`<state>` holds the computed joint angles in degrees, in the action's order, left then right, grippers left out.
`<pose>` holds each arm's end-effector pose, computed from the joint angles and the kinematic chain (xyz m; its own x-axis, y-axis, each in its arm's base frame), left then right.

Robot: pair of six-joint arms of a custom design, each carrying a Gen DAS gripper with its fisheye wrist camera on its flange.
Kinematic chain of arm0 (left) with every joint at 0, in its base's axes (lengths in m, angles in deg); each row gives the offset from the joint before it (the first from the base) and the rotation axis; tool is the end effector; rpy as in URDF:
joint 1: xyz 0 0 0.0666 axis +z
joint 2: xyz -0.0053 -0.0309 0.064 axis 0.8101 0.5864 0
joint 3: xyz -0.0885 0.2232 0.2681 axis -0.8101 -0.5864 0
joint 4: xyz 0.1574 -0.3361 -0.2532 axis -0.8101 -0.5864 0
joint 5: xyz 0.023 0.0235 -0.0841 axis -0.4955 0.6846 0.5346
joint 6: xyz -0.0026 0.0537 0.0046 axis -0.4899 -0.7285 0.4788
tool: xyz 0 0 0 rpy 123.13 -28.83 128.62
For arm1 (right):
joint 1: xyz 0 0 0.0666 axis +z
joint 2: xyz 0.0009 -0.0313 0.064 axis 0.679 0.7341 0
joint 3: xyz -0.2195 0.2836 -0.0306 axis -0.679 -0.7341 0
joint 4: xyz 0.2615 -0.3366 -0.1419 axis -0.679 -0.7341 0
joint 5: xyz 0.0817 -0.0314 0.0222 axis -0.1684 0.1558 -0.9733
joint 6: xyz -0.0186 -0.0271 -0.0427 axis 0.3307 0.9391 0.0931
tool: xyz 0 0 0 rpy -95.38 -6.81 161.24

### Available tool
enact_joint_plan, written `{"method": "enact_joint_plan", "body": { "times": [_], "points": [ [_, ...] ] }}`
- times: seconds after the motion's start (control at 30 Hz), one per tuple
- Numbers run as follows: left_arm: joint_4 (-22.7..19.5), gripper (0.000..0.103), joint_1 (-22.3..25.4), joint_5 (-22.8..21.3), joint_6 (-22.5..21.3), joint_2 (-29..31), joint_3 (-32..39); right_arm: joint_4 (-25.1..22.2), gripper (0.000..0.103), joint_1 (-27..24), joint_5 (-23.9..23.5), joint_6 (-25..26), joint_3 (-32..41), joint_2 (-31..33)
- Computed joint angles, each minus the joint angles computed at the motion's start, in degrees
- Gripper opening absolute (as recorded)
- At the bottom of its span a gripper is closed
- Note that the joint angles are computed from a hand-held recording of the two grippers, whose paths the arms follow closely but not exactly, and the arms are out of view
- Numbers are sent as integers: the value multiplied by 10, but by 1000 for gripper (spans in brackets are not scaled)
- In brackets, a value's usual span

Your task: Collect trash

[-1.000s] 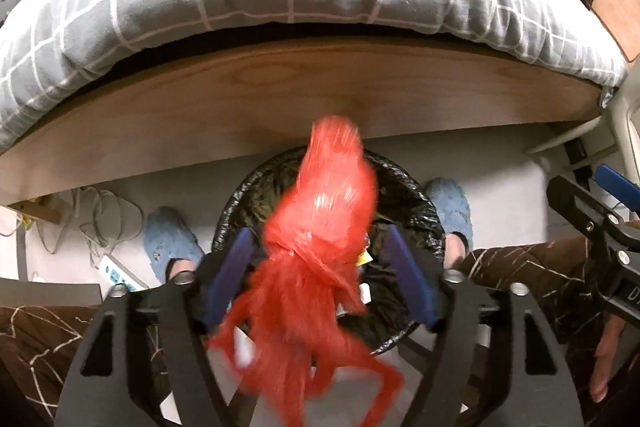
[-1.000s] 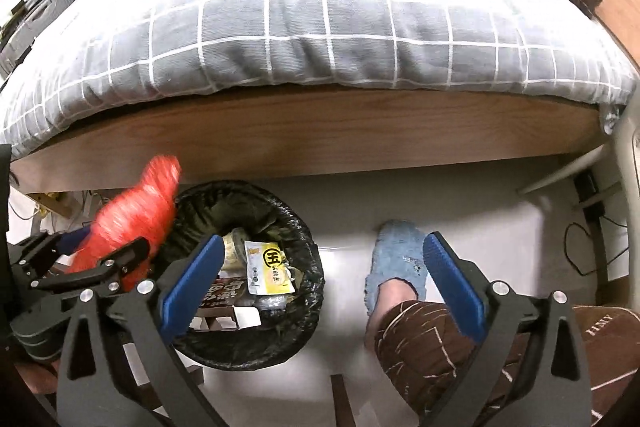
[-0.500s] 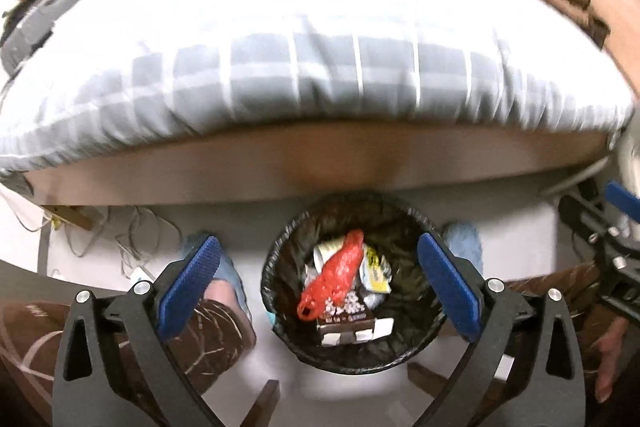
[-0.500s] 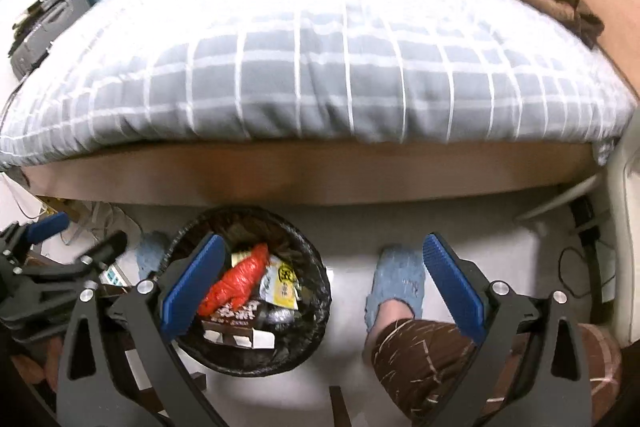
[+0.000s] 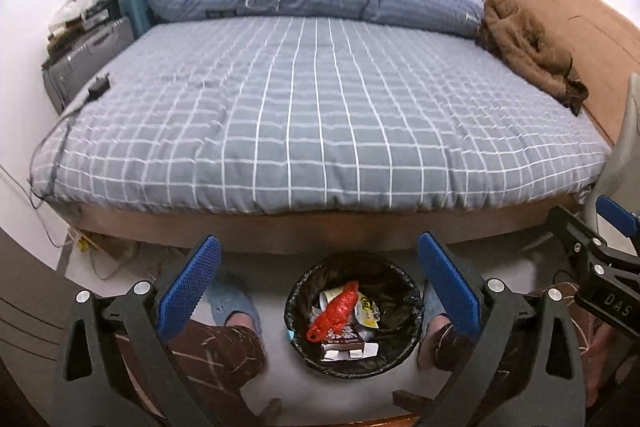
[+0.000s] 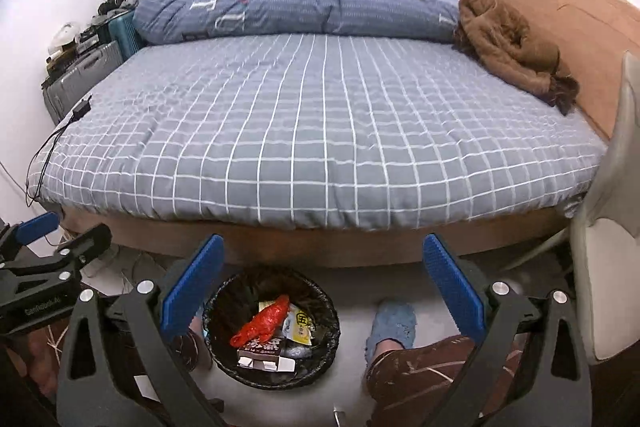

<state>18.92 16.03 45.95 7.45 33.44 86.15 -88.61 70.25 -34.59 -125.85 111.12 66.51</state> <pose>0.3709 -0.2835 0.5345 -0.7027 0.2975 -0.6463 0.3917 0.9201 -0.0024 0.2821 0.1254 0.5492 -0.6560 0.2916 -0.6962 0.3835 0.9232 0.0254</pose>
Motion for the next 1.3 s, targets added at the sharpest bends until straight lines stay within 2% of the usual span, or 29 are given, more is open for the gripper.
{"method": "enact_joint_plan", "body": {
  "times": [0.27,1.3],
  "points": [
    [-13,97,-11,-5,-3,-25,-3,-28,95,36,37,-28,17,-6],
    [-6,97,-4,6,-1,-30,-21,-20,95,31,29,-26,12,-5]
  ]
}}
